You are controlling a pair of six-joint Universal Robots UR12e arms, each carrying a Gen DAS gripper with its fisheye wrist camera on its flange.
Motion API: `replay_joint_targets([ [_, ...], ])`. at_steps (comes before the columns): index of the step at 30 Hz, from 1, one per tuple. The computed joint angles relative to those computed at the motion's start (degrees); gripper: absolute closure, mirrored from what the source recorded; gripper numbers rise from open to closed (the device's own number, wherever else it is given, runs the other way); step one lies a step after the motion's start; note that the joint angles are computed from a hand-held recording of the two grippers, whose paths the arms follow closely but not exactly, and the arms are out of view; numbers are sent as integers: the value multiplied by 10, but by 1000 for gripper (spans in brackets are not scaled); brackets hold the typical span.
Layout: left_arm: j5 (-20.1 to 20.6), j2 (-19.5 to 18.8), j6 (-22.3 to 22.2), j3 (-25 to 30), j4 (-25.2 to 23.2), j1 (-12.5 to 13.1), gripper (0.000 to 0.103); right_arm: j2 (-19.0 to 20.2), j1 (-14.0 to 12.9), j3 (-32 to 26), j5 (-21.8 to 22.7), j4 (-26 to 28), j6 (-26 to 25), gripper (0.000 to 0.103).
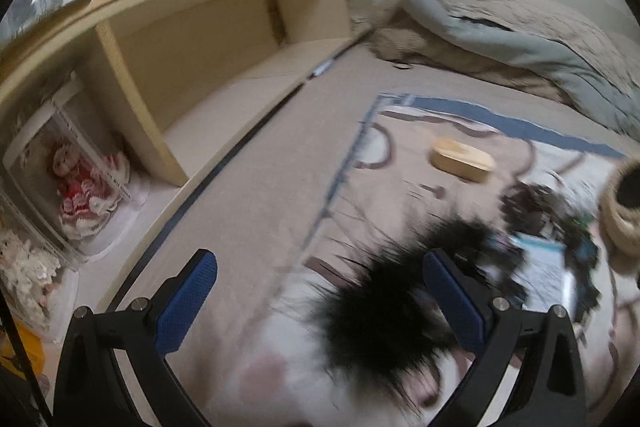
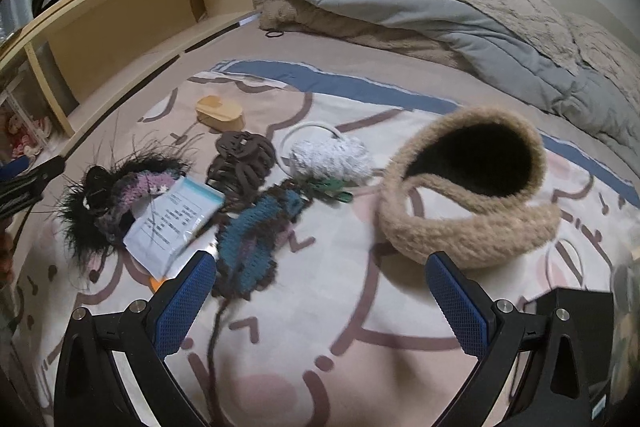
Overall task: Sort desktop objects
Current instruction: 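Move the left tool down toward the black feather boa, then close the left tool on the black feather boa and lift it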
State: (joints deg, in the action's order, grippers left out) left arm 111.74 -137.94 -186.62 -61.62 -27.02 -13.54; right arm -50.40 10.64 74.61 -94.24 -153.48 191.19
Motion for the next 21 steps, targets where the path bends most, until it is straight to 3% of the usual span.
replay_joint_targets([
  [7, 13, -25, -20, 25, -11, 15, 0, 29, 6, -49, 35, 2, -12, 0],
  [13, -12, -35, -7, 23, -20, 22, 0, 70, 20, -109, 47, 22, -28, 0],
  [19, -17, -48, 49, 26, -15, 16, 0, 108, 36, -161, 19, 55, -47, 0],
  [21, -44, -46, 67, 22, -10, 16, 0, 114, 45, -160, -14, 21, -72, 0],
])
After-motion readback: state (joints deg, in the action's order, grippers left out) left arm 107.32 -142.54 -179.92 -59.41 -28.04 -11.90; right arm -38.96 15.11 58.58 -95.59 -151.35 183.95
